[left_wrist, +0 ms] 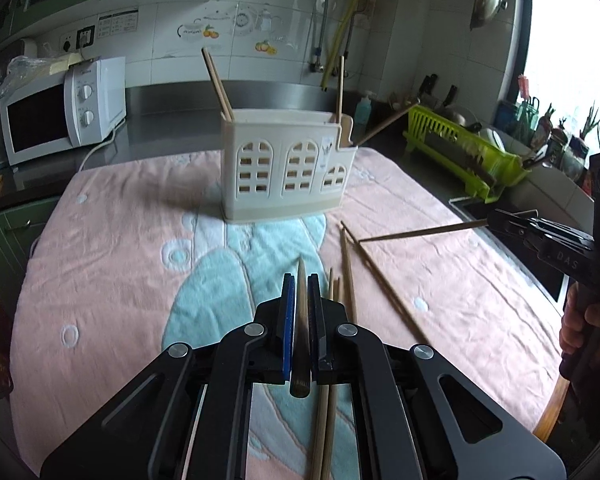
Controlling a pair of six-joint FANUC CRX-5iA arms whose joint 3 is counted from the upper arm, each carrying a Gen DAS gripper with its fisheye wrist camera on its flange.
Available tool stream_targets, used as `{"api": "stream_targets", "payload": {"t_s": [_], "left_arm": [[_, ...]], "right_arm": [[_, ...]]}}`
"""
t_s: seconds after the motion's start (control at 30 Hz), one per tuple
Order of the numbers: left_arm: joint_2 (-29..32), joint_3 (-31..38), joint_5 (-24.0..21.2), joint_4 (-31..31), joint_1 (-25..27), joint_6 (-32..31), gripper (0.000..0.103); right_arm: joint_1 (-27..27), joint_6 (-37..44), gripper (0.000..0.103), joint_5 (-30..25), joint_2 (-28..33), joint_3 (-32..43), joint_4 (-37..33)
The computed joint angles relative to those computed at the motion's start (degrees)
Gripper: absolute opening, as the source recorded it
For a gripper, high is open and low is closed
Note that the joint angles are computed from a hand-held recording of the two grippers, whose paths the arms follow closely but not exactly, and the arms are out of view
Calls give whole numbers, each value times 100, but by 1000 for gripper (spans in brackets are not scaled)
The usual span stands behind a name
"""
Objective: Organize utensils
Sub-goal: 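Close the left tool on a chopstick while the right tool closes on another chopstick, then lift both held chopsticks upright and carry them over the white holder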
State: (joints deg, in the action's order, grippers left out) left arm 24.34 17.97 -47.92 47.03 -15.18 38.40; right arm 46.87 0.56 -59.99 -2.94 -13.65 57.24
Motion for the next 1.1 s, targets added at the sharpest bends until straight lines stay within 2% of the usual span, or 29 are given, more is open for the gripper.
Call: {"api": "stream_targets", "payload": {"t_s": [0.27,0.6,0.93,1.0,1.1], "left_arm": [[69,201,124,0,-76,43,5],[-28,14,284,86,-127,-223,5],[-267,-548,238,-222,-62,-265,4],[-284,-665,208,-287,-26,-204,0],[-262,-794,189,-412,22,-71,0]], "right_arm": [[-91,400,7,111,30,256,125],[-113,305,7,207,-42,137,166],[34,-72,7,63,-150,-91,336],[55,-176,7,60,-189,-153,353],[80,-274,7,47,-226,-207,371]]}}
